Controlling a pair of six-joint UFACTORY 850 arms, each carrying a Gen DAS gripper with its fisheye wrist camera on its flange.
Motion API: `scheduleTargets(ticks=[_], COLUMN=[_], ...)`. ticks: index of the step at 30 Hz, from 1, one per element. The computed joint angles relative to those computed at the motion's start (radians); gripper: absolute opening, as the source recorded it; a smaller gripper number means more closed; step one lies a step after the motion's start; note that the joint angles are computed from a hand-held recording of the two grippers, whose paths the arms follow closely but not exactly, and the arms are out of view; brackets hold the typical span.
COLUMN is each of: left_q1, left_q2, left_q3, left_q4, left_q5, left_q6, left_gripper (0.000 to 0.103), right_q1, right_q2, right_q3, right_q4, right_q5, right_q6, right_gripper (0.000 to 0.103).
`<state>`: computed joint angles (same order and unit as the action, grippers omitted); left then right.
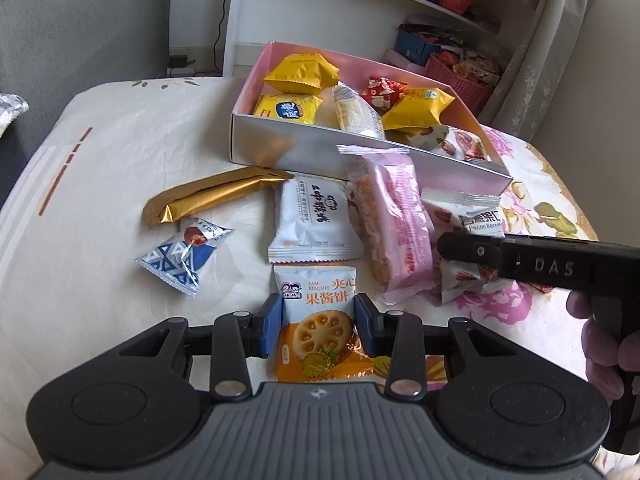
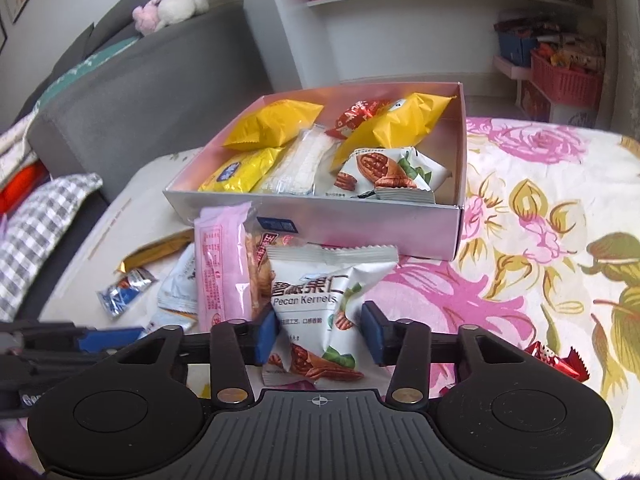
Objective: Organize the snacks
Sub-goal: 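Carry the biscuit packet and Pecan Kernels packet over the pink box with both tools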
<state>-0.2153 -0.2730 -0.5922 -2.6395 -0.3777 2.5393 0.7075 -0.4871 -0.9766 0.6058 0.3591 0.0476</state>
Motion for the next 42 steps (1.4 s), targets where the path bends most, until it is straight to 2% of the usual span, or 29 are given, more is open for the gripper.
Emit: scheduleTargets(ticks=[13, 20, 24, 30, 34, 39, 42], left_q1=[0.032, 0.046, 0.041, 0.034, 0.028, 0.021, 0.018], left_q2=[0.027, 0.063, 0.085, 0.095, 0.084, 0.062, 0.047], left_q3=[0.000, 0.011, 0.012, 0.005, -0.018, -0.070, -0.104], left_q4=[0.214, 0.246, 0.195, 0.140, 0.115, 0.026, -0.010], left_q5=[0.007, -0.023, -0.057, -0.100, -0.085, -0.024, -0.003], left_q6=[-0.248, -0.299, -0.246, -0.228, -0.227, -0.133, -0.086], left_gripper=[0.035, 0.035, 0.035, 0.035, 0.035, 0.035, 0.035], right_q1=[-0.010, -0.031, -0.040, -0.052, -0.067, -0.078, -0.091], right_q2=[0.056, 0.099, 0.127, 0.147, 0.148, 0.135, 0.122], right_q3=[0.022, 0.047, 0.055, 0.057, 0.055, 0.017, -0.008], right_q4=[-0.033, -0.159, -0.184, -0.102, -0.123, -0.098, -0.156], right_q5=[-0.070, -0.093, -0.101, -0.089, -0.072, -0.059, -0.044], right_q6=[0.113, 0.329, 0.402, 0.388, 0.455, 0.422, 0.473], right_gripper=[0.036, 0.036, 0.036, 0.036, 0.036, 0.036, 0.036])
